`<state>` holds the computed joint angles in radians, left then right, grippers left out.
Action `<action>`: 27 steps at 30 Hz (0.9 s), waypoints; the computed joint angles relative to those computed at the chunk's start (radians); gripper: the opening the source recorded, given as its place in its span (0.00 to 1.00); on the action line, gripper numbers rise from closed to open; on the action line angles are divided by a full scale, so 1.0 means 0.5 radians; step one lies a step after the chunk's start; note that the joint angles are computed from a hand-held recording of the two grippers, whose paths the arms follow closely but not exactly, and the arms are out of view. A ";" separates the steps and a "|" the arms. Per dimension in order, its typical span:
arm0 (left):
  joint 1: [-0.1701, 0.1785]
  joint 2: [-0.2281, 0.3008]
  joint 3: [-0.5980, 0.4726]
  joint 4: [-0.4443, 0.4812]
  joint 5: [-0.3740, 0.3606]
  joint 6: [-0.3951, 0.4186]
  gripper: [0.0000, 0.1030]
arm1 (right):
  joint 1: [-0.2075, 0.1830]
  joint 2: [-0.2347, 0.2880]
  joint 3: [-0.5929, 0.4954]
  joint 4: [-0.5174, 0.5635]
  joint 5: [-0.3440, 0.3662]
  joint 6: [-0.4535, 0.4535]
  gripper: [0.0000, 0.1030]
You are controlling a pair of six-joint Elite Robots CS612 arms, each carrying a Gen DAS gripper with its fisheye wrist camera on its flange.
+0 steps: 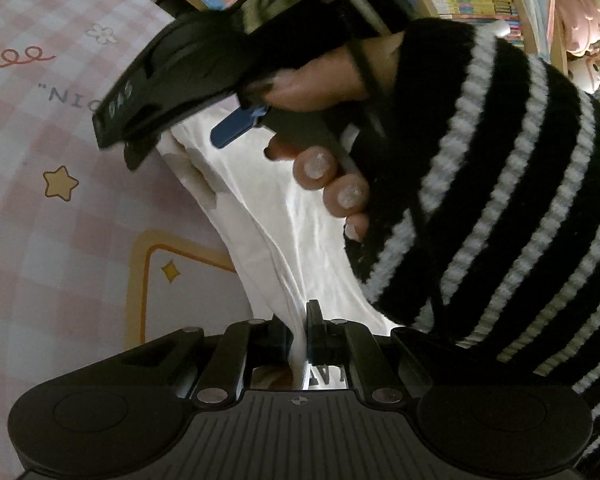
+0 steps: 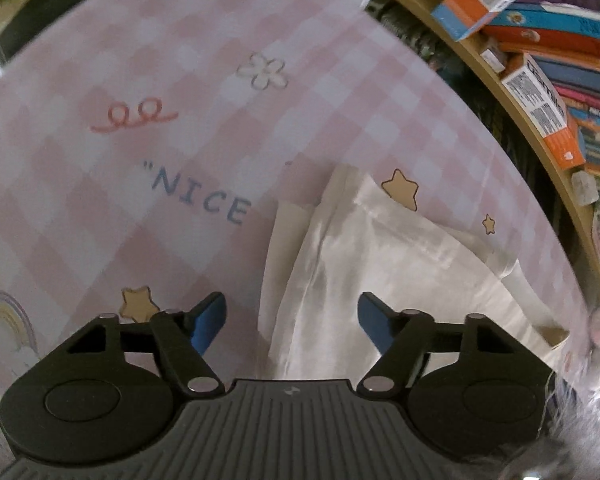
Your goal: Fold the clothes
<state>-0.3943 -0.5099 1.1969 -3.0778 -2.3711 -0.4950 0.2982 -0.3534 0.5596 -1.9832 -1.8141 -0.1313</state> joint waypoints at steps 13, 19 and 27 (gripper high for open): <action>-0.020 -0.039 0.017 -0.101 0.005 0.263 0.06 | -0.117 -0.319 0.543 -0.455 0.254 0.108 0.06; -0.069 -0.050 -0.050 -0.103 -0.038 0.456 0.06 | -0.221 -0.543 0.888 -0.787 0.362 0.222 0.06; -0.171 -0.070 -0.111 -0.054 -0.074 0.594 0.06 | -0.402 -0.810 1.330 -1.170 0.525 0.302 0.06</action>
